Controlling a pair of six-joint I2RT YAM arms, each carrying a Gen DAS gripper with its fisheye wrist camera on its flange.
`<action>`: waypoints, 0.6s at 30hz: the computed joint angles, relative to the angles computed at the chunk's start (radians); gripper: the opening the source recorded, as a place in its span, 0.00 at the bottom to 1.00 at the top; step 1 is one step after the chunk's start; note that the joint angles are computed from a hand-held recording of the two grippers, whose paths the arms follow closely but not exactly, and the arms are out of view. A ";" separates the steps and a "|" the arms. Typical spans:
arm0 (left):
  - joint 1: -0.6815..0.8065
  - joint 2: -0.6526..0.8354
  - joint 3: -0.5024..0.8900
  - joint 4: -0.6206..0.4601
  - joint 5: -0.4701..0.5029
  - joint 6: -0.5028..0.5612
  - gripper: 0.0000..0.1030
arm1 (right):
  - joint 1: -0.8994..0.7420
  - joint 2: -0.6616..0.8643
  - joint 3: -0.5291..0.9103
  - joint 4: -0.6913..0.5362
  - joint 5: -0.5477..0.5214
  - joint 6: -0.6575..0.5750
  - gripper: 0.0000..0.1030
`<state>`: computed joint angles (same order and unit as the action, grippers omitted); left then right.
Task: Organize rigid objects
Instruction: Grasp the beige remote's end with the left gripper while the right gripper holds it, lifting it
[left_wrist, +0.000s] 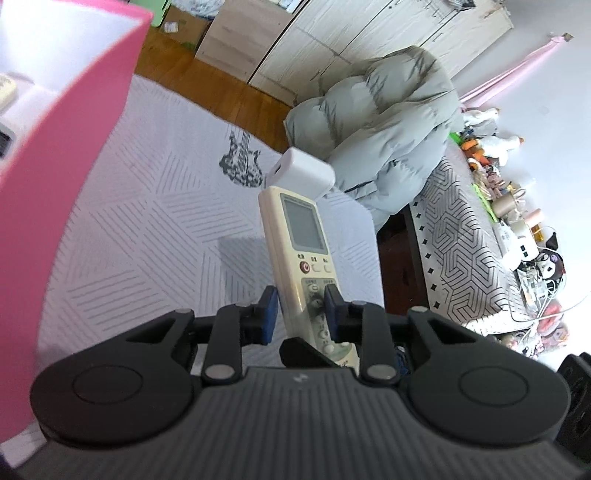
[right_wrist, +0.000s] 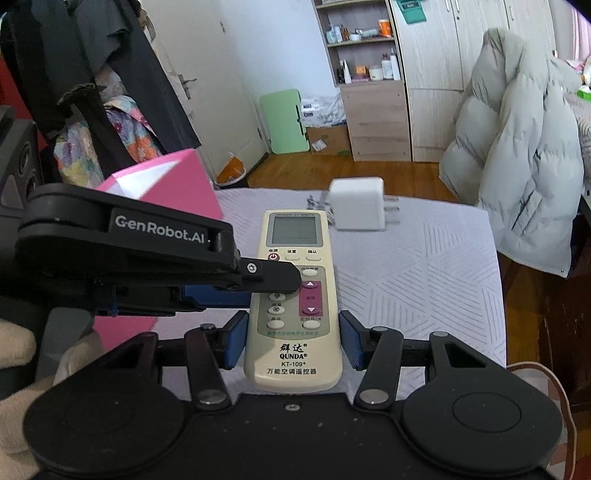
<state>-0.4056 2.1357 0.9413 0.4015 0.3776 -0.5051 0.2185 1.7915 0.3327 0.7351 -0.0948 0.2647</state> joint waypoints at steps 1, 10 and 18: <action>0.003 -0.026 -0.022 0.005 0.000 0.006 0.24 | 0.016 -0.026 -0.008 -0.010 0.015 0.005 0.56; 0.055 -0.274 -0.231 0.056 0.009 0.048 0.24 | 0.186 -0.275 -0.042 -0.154 0.167 0.031 0.56; 0.189 -0.476 -0.381 0.067 0.049 0.079 0.25 | 0.368 -0.333 0.049 -0.270 0.300 0.035 0.56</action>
<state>-0.2170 1.6593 0.5599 0.4680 0.4261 -0.4257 0.5868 1.4587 0.3815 0.4655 0.2055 0.2999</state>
